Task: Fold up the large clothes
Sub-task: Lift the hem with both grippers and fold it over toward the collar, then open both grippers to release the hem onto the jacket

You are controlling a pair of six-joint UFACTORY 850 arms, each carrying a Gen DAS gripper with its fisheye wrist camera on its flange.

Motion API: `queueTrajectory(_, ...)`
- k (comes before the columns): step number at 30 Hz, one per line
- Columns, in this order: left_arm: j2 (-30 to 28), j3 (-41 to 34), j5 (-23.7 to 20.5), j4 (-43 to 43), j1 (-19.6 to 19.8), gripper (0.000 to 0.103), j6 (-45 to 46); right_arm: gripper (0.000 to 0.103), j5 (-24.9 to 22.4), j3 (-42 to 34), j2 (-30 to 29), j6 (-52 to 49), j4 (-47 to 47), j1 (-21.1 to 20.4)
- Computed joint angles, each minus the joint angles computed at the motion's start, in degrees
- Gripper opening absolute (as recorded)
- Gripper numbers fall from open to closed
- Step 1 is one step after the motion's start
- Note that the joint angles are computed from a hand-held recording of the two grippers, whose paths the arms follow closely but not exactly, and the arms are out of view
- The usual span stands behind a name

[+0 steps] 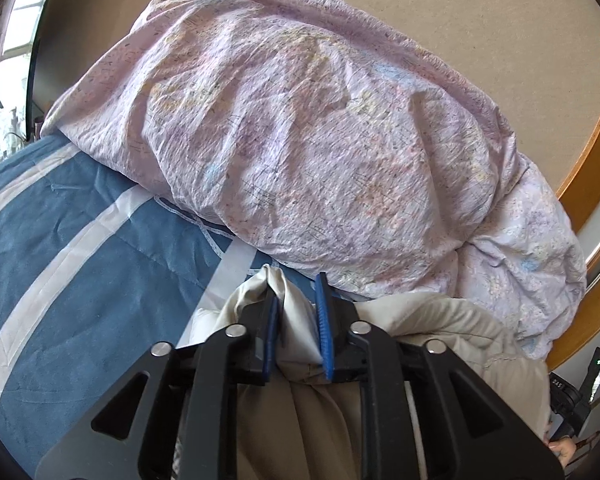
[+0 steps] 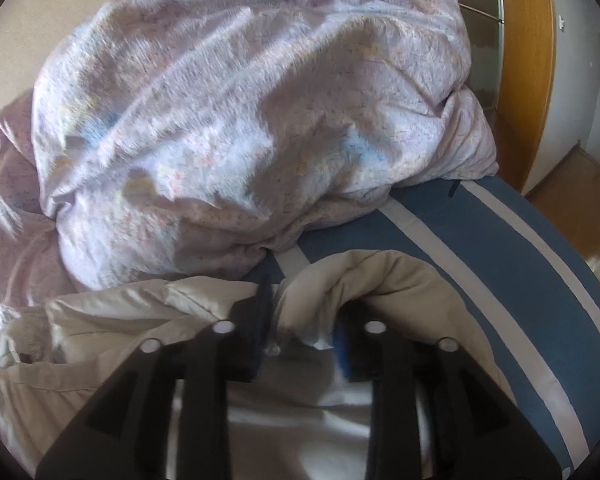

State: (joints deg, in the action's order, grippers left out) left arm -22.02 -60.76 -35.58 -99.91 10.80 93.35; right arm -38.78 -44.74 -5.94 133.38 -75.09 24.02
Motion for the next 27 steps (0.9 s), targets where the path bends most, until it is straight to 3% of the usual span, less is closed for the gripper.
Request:
queueTrajectory(2, 0.1, -0.8, -2.3, 3.2, 0.7, 0.034, -4.8, 0.048, 0.1, 1.2, 2.2, 2.3, -2.2, 0.3)
queueTrajectory(3, 0.4, -0.9, -4.0, 3.9, 1.3, 0.05, -6.1, 0.052, 0.1, 1.8, 3.4, 3.6, -3.5, 0.6)
queueTrajectory(4, 1.3, -0.3, -4.5, 2.7, 1.6, 0.076, -5.1, 0.063, -1.4, 2.2, 4.7, 4.0, -4.5, 1.6)
queueTrajectory(6, 5.1, 2.8, -3.8, -5.2, 1.9, 0.092, 3.8, 0.069, -6.6, 2.0, 6.1, 2.1, -5.3, 4.6)
queueTrajectory(8, 9.0, 5.3, -4.2, -7.4, 1.9, 0.092, 10.4, 0.069, -10.0, 1.7, 7.2, -1.1, -6.3, 8.3)
queueTrajectory(11, 15.1, 10.7, -5.6, -6.6, 1.8, 0.092, 17.2, 0.069, -8.9, 1.2, 7.9, -6.4, -6.4, 13.4)
queueTrajectory(15, 20.6, 17.1, -3.0, -5.3, -1.5, 0.092, 21.3, 0.069, -7.7, -1.4, 3.7, -10.0, -4.8, 18.6)
queueTrajectory(17, 21.3, 18.7, 0.0, -5.0, -4.1, 0.092, 21.7, 0.068, -7.7, -3.2, 1.2, -11.2, -3.8, 19.4)
queueTrajectory(20, 21.1, 20.3, 5.0, -11.5, -7.9, 0.092, 28.3, 0.068, -6.9, -5.8, -2.3, -11.9, -3.7, 19.7)
queueTrajectory(24, 17.9, 19.3, 12.7, -29.2, -12.2, 0.09, 44.4, 0.068, -5.3, -9.5, -7.3, -15.4, -0.1, 17.3)
queueTrajectory(27, 14.6, 17.2, 15.7, -36.2, -12.7, 0.089, 48.9, 0.068, -4.0, -10.7, -10.2, -17.4, 2.7, 15.6)
